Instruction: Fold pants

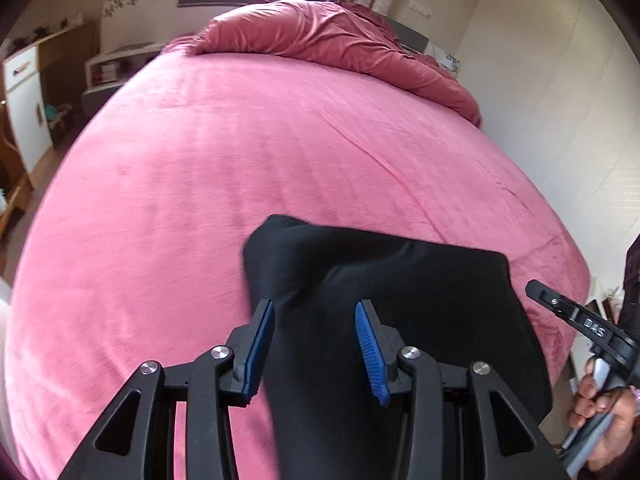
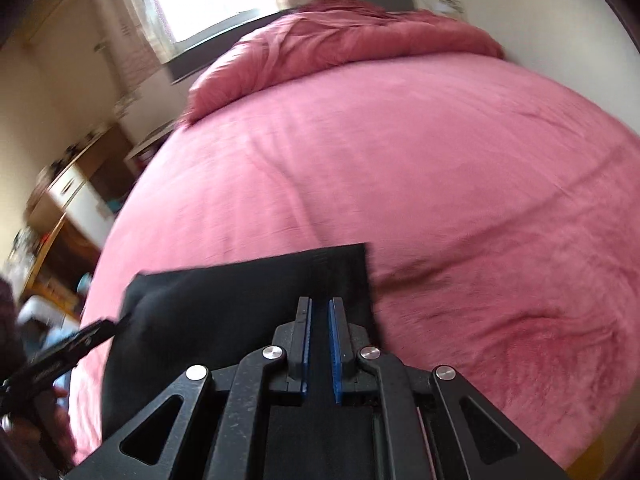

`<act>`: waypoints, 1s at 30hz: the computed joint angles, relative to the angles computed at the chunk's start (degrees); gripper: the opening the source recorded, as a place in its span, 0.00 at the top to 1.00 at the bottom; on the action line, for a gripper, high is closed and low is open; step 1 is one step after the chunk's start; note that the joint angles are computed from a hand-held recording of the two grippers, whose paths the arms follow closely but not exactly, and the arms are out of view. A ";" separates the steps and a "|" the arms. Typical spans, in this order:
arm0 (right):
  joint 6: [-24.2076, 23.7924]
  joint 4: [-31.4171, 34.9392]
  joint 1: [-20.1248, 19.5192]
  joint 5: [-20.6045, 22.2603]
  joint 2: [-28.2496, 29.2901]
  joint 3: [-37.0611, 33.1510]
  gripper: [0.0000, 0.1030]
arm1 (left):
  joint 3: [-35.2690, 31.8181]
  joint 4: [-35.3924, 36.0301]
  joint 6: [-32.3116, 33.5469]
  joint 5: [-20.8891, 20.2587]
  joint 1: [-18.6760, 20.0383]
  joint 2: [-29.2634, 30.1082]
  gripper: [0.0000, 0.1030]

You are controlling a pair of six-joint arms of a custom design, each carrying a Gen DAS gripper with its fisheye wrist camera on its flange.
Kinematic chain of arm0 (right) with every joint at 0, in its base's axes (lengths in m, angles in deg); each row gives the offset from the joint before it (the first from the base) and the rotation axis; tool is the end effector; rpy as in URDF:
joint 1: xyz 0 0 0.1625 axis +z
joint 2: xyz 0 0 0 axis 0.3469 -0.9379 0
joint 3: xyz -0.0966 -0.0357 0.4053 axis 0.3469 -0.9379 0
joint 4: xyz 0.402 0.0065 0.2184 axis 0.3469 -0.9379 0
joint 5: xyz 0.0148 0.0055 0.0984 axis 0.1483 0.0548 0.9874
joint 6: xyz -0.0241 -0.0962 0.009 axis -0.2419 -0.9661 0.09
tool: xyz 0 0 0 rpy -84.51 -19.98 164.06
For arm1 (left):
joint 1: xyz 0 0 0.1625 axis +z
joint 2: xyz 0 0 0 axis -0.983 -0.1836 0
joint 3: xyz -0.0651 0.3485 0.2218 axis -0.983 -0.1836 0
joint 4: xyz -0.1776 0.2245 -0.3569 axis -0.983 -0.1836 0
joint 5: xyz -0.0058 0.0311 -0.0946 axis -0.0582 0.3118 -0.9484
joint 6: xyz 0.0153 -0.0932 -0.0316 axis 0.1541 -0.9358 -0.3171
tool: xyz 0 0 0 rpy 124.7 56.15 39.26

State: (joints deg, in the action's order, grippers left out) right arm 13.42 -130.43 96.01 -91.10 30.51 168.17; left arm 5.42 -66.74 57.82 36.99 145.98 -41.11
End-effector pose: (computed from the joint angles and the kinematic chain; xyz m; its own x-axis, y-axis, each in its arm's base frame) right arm 0.3823 -0.6040 0.1128 -0.8656 -0.0792 0.4944 -0.3676 0.7709 -0.5202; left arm -0.0841 -0.6840 0.4047 -0.8640 -0.0185 -0.5031 0.2976 0.7872 -0.5401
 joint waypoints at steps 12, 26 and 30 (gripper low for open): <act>-2.93 11.50 3.16 -5.82 0.66 2.78 0.79 | 7.06 5.88 -1.84 3.34 -1.20 -4.54 0.56; -7.22 -0.57 2.64 -7.02 -0.97 9.98 0.78 | 11.94 2.46 -2.89 6.11 -4.83 -10.11 0.50; -5.46 1.62 2.71 -5.34 -2.17 9.95 0.57 | 13.71 0.93 -1.66 7.08 -6.08 -12.07 0.50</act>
State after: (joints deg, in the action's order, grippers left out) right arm 7.96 -128.81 98.72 -96.44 28.34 178.12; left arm 19.14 -65.81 56.16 44.07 139.90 -53.18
